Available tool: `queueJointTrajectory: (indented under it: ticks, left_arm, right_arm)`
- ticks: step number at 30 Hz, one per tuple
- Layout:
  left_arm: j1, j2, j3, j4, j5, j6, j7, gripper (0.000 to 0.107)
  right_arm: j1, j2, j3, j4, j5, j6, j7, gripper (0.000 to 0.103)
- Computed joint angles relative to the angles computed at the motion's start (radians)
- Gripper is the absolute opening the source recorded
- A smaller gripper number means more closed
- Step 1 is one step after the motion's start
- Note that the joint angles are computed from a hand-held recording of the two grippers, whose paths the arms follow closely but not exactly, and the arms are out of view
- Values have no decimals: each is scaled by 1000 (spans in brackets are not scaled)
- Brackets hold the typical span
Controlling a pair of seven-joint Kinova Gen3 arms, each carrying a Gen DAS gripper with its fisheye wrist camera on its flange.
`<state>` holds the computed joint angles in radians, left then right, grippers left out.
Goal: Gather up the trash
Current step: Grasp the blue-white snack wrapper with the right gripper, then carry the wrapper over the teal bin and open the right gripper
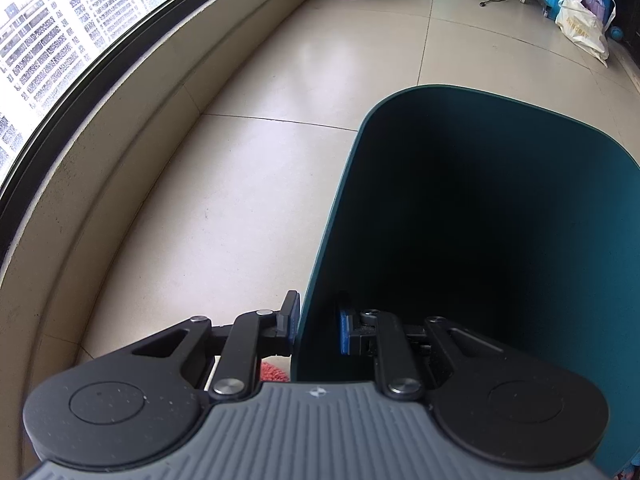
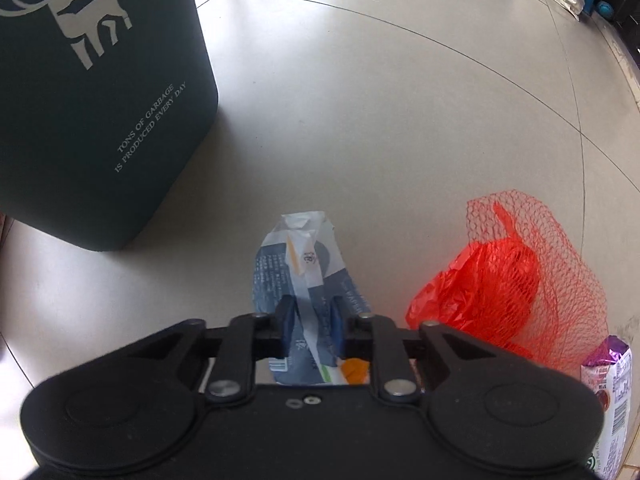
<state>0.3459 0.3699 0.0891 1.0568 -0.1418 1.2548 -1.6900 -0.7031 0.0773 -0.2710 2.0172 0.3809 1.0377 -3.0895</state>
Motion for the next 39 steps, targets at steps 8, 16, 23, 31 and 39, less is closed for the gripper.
queueJointTrajectory:
  ticks: [8, 16, 23, 31, 39]
  left_arm:
    - [-29, 3, 3, 0, 33, -5, -20, 19]
    - [-52, 13, 1, -12, 57, 4, -37, 19]
    - [-60, 24, 2, -32, 67, 25, -53, 19]
    - [-64, 8, 5, -27, 65, 62, -119, 19]
    - [-81, 21, 8, -73, 94, 145, -157, 19]
  right_arm:
    - [-15, -109, -46, -76, 15, 147, -69, 2]
    - [33, -198, -130, -387, 97, 395, -22, 2]
    - [29, -138, -151, -690, 218, 477, 79, 2]
    - [-12, -23, -58, -761, 186, 386, 165, 2]
    - [-40, 63, 29, -763, 87, 359, 225, 2]
